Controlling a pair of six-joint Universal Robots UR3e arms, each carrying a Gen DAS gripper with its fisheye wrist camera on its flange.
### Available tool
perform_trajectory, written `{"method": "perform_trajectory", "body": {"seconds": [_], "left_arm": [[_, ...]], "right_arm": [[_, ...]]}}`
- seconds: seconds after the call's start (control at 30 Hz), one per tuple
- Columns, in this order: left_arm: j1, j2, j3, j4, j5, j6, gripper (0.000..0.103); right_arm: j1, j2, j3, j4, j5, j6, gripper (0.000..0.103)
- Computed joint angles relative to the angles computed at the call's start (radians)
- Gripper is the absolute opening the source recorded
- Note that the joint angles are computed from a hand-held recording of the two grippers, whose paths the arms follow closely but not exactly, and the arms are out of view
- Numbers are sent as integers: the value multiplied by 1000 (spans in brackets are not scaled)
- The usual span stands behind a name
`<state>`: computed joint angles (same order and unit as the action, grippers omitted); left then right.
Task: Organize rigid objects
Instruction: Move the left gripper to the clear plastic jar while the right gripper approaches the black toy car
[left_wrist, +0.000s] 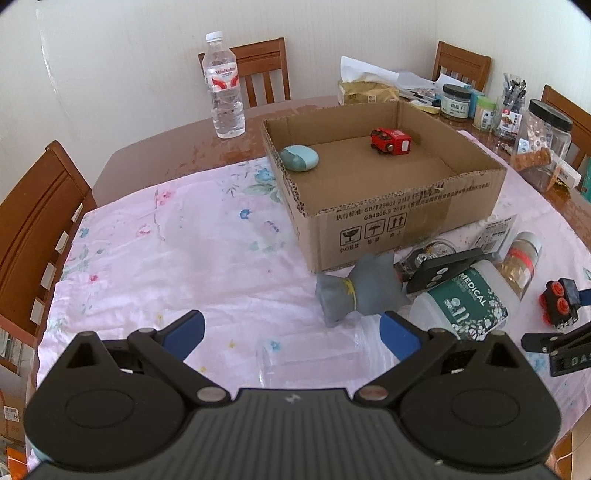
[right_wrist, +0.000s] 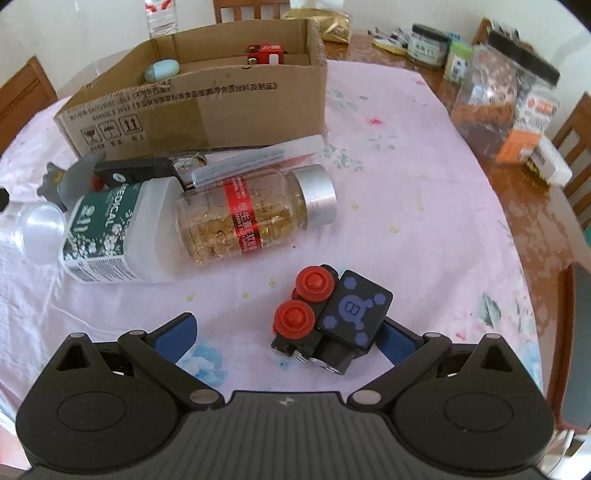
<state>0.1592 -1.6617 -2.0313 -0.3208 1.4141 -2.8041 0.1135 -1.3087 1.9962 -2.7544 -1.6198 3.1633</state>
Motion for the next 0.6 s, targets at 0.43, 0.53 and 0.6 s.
{"method": "perform_trajectory", "body": {"seconds": [0.43, 0.53, 0.6], "left_arm": [[13, 15, -22, -43, -18, -23, 101], [30, 33, -60, -51, -44, -19, 101], [36, 34, -76, -66, -60, -16, 101]], "right_arm": [[-15, 52, 73, -227, 94, -143, 103], [-42, 30, 122, -263, 131, -198, 103], [-44, 24, 124, -256, 132, -204, 103]]}}
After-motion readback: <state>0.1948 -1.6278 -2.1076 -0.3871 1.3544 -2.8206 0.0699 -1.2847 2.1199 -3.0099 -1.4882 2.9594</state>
